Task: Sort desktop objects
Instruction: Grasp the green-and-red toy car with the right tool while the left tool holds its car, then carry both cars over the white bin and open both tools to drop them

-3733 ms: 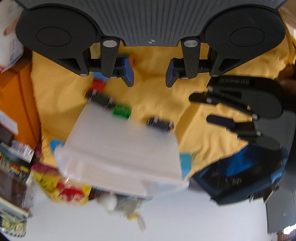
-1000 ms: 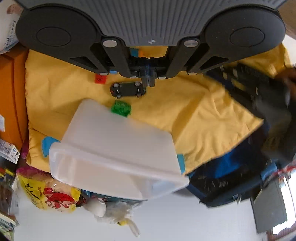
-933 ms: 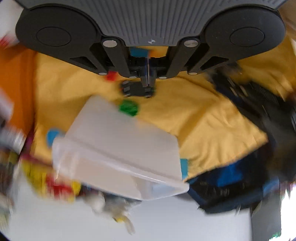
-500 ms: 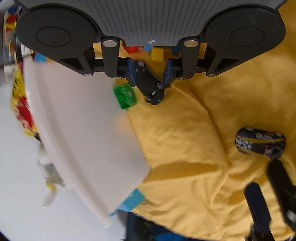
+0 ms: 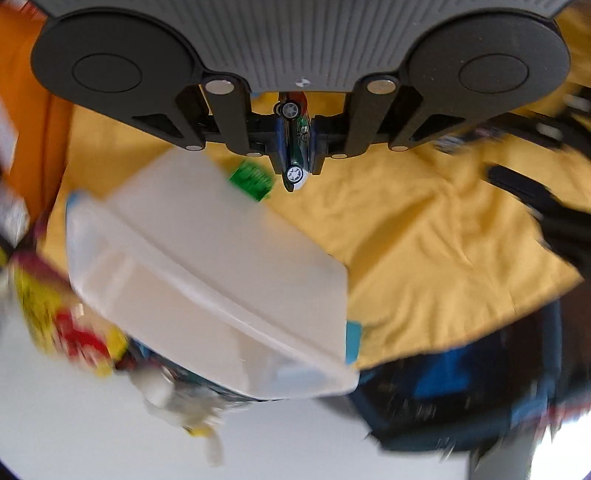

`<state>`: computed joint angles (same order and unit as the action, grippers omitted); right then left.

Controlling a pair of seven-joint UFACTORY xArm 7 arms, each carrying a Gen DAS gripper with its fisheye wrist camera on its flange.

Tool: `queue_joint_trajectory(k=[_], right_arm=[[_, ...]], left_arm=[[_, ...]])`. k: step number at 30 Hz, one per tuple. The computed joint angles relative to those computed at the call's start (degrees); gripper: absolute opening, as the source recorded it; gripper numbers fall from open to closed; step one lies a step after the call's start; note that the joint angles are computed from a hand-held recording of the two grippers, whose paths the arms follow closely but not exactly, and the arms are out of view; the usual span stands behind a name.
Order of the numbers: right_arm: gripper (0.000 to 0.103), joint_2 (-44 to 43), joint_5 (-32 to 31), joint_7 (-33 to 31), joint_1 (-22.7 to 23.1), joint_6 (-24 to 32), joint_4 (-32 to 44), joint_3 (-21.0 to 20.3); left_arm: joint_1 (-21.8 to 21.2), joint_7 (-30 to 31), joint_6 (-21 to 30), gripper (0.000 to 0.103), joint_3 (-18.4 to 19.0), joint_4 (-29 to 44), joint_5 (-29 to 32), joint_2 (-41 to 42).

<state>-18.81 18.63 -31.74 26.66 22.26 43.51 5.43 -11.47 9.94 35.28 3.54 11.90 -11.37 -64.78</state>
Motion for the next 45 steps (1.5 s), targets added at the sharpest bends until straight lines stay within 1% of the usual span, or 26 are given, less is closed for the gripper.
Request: queue_joint_trajectory(k=[2, 3, 6, 7, 9, 11, 12, 13, 14, 15, 16, 17, 19, 20, 21, 23, 27, 30, 31, 33, 35, 36, 37, 39, 41, 45], right_arm=[[0.014, -2.3, 9.0, 0.0, 2.6, 6.4, 0.2, -4.3], [0.014, -2.7, 12.6, 0.2, 2.9, 9.3, 0.6, -5.7], [0.015, -1.7, 25.0, 2.2, 2.6, 18.7, 0.8, -9.7], [0.015, -1.3, 27.4, 3.2, 2.1, 20.3, 0.3, -9.9], [0.015, 0.3, 31.0, 4.1, 0.9, 22.4, -0.7, -9.9], [0.016, 1.1, 32.6, 3.7, -0.3, 21.9, -1.6, -8.8], [0.018, 1.1, 33.1, 2.8, -0.9, 21.1, -2.2, -8.0], [0.025, 0.6, 33.4, 2.4, -1.6, 20.2, -2.7, -7.2], [0.031, -0.1, 31.9, 2.8, -2.5, 18.7, -3.1, -5.6], [0.031, -1.0, 28.4, 3.7, -3.6, 16.8, -3.4, -3.6], [0.031, -2.3, 23.2, 5.2, -4.6, 14.2, -4.0, -1.0], [0.031, -3.1, 19.6, 5.9, -4.9, 12.6, -4.3, 0.3], [0.031, -5.3, 16.7, 5.9, -4.0, 11.4, -5.0, 0.3], [0.034, -6.4, 15.6, 7.0, -3.7, 10.3, -5.8, 0.6], [0.036, -7.9, 13.9, 9.1, -3.8, 9.3, -6.7, 1.2], [0.041, -10.4, 8.8, 15.7, -4.9, 7.1, -8.9, 4.8], [0.04, -11.3, 1.9, 20.3, -3.7, 3.9, -11.6, 7.6], [0.04, -9.8, -6.8, 25.6, -6.3, 0.7, -12.6, 12.1], [0.04, -10.1, -9.0, 26.3, -6.6, 0.3, -13.0, 12.5], [0.04, -10.3, -10.2, 26.4, -4.7, -0.6, -13.9, 11.2], [0.039, -9.7, -12.0, 27.7, -3.8, 0.9, -13.6, 10.5], [0.039, -9.6, -12.8, 28.3, -3.3, 1.0, -13.9, 10.1], [0.039, -9.7, -13.6, 29.0, -2.8, 0.5, -14.4, 9.7], [0.039, -10.1, -14.7, 29.9, -1.7, 0.0, -14.9, 8.7], [0.035, -10.0, -15.4, 29.6, -0.5, -0.2, -15.0, 7.6], [0.033, -10.1, -14.8, 29.6, 1.1, 0.3, -14.6, 5.8]], left_arm=[[0.2, -0.3, -0.1, 0.042, 0.0, -0.6, 0.0, -0.6], [0.3, -0.5, -0.1, 0.042, -0.1, -0.8, 0.0, -0.6], [0.8, -1.4, 0.5, 0.042, -0.5, -1.3, 0.3, -0.2], [0.8, -1.6, 0.6, 0.042, -0.6, -1.5, 0.3, -0.3], [0.6, -1.7, 0.5, 0.042, -0.8, -1.9, 0.5, -0.6], [0.3, -2.0, 0.7, 0.042, -1.4, -1.8, 0.8, -0.2], [0.2, -2.2, 0.7, 0.042, -1.6, -1.8, 0.9, -0.1], [0.0, -2.4, 0.6, 0.042, -1.9, -1.8, 1.1, -0.2], [-0.1, -2.5, 0.6, 0.042, -2.2, -1.9, 1.3, -0.4], [-0.3, -2.6, 0.5, 0.042, -2.3, -1.9, 1.5, -0.5], [-0.4, -2.8, 0.5, 0.042, -2.6, -2.0, 1.6, -0.6], [-0.7, -2.9, 0.3, 0.043, -2.7, -2.0, 1.7, -0.5], [-0.9, -3.6, -0.5, 0.043, -3.5, -2.0, 2.1, 0.0], [-0.6, -4.4, -0.9, 0.043, -4.4, -2.1, 2.5, 0.3], [-0.4, -5.1, -1.2, 0.043, -5.1, -2.1, 3.0, 0.4], [-0.1, -6.0, -1.8, 0.043, -6.4, -2.3, 4.5, 0.5], [1.2, -7.9, -3.4, 0.043, -9.3, -2.7, 8.4, 1.9], [0.9, -8.6, -4.1, 0.042, -8.5, -2.7, 9.5, 4.0], [0.6, -8.5, -4.1, 0.042, -8.0, -2.8, 9.6, 4.3], [0.3, -8.6, -4.2, 0.042, -7.8, -3.1, 10.1, 4.0], [0.0, -8.2, -4.4, 0.042, -7.0, -3.4, 10.2, 3.8], [-0.2, -8.2, -4.5, 0.04, -6.6, -3.5, 10.0, 3.8], [-0.3, -8.3, -4.7, 0.036, -6.2, -3.6, 9.6, 3.8], [-0.5, -8.2, -5.0, 0.035, -5.9, -3.8, 9.3, 3.7], [-0.7, -7.8, -4.9, 0.034, -5.9, -3.6, 9.4, 3.8], [-2.0, -5.5, -4.9, 0.034, -2.8, -1.5, 7.5, 4.3]])
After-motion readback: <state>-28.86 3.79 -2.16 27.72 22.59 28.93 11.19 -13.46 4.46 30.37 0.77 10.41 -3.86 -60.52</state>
